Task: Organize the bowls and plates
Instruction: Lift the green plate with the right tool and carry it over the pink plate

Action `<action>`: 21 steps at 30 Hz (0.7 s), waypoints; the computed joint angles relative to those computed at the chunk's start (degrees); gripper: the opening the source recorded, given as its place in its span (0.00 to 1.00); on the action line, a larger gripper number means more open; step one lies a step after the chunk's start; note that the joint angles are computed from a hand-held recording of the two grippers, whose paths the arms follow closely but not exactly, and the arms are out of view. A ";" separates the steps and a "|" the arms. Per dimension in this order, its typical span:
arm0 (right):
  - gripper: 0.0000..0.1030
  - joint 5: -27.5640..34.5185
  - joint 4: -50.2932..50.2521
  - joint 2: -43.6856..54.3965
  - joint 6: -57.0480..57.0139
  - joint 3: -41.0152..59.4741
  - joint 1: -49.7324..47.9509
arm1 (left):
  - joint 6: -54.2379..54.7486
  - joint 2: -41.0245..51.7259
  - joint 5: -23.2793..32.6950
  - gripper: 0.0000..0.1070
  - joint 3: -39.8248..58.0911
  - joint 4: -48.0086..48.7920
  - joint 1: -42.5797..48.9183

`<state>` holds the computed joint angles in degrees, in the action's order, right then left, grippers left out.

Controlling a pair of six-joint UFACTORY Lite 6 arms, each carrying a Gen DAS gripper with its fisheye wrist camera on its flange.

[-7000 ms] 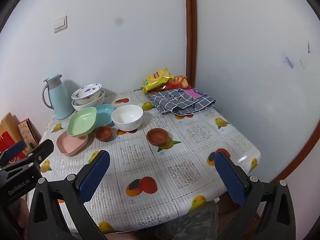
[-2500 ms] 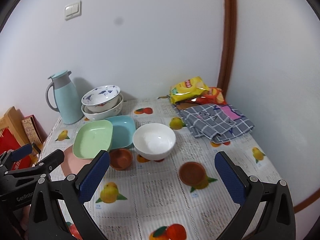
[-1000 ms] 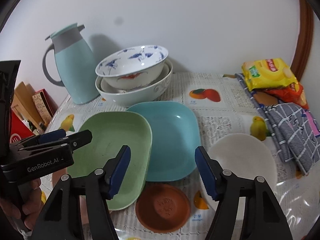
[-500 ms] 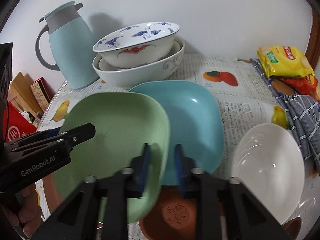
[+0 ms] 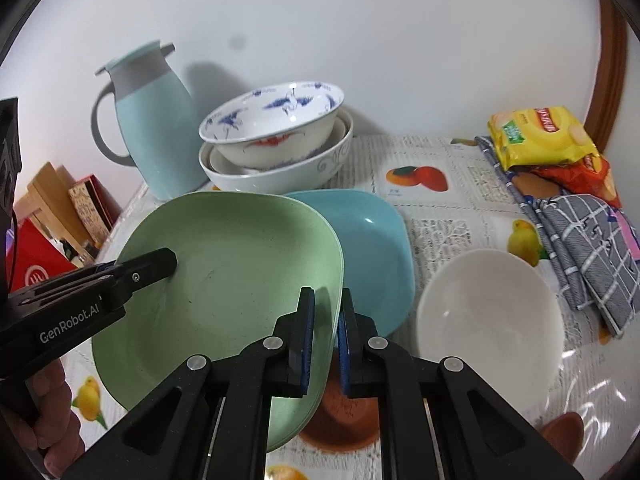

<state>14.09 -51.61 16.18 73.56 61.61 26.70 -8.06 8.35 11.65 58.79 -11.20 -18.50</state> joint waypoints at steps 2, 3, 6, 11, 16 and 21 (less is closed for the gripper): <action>0.10 0.78 0.28 -2.92 0.27 -1.91 0.56 | -5.66 -3.03 0.63 0.13 -1.60 5.17 -1.28; 0.10 1.20 0.20 -4.83 0.57 -3.26 0.88 | -9.45 -4.07 0.96 0.13 -2.07 8.64 -2.06; 0.10 2.23 0.46 -8.68 1.12 -5.82 1.68 | -18.34 -7.41 2.28 0.13 -3.64 16.63 -4.21; 0.10 3.45 1.04 -14.77 2.05 -10.03 3.08 | -28.50 -13.04 4.79 0.13 -6.56 25.67 -7.18; 0.10 5.37 0.36 -17.88 4.04 -11.65 5.76 | -32.86 -17.71 6.69 0.13 -9.29 29.28 -7.96; 0.10 6.01 -0.96 -17.13 6.13 -10.69 8.71 | -33.13 -21.66 7.84 0.13 -12.45 29.59 -6.12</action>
